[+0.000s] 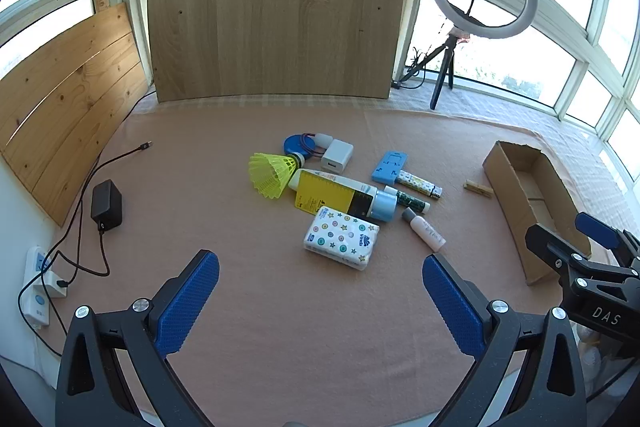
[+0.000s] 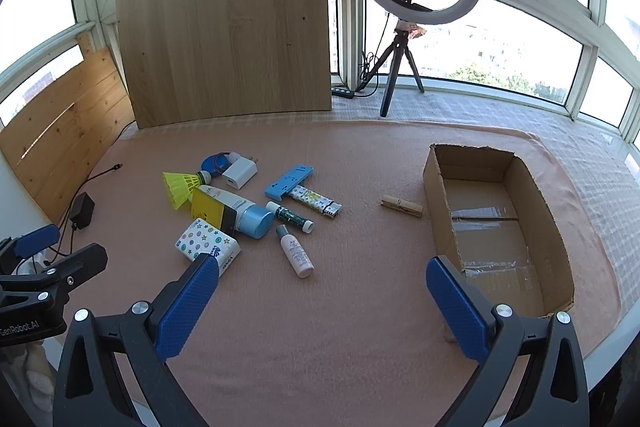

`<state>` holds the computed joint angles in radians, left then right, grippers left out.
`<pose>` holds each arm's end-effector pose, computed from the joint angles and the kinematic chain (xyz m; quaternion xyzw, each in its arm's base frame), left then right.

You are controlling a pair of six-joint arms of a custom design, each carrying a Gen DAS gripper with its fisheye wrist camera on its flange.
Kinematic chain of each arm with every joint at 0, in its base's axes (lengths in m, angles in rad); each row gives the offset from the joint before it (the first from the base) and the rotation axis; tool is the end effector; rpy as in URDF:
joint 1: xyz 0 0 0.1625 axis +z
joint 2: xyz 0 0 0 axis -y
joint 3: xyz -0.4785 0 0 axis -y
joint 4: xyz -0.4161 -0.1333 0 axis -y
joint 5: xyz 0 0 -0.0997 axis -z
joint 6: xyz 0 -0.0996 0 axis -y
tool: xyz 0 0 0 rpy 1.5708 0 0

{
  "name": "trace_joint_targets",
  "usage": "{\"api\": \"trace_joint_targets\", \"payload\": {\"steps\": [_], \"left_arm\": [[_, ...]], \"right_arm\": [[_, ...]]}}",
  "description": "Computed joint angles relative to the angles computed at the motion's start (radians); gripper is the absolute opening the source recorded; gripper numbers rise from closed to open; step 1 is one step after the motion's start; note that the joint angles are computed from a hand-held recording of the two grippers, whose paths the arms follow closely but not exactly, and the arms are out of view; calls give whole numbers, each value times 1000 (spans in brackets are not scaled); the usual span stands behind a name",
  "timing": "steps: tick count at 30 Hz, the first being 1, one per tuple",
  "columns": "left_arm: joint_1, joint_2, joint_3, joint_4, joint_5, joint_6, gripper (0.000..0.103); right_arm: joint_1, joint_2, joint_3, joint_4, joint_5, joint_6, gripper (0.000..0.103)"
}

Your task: Organize objects

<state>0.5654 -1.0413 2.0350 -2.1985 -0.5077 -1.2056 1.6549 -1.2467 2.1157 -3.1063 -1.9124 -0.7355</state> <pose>-0.3417 -0.4778 0.1459 0.0071 0.8526 -0.3750 0.3638 0.1464 -0.5470 0.2862 0.3200 -0.8763 0.2540 0.2553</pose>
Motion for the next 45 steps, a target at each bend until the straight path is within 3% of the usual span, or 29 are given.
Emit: {"api": "trace_joint_targets", "payload": {"steps": [45], "left_arm": [[3,15,-4,-15,-7,9,103]], "right_arm": [[1,5,-12,31,-7,13,103]]}}
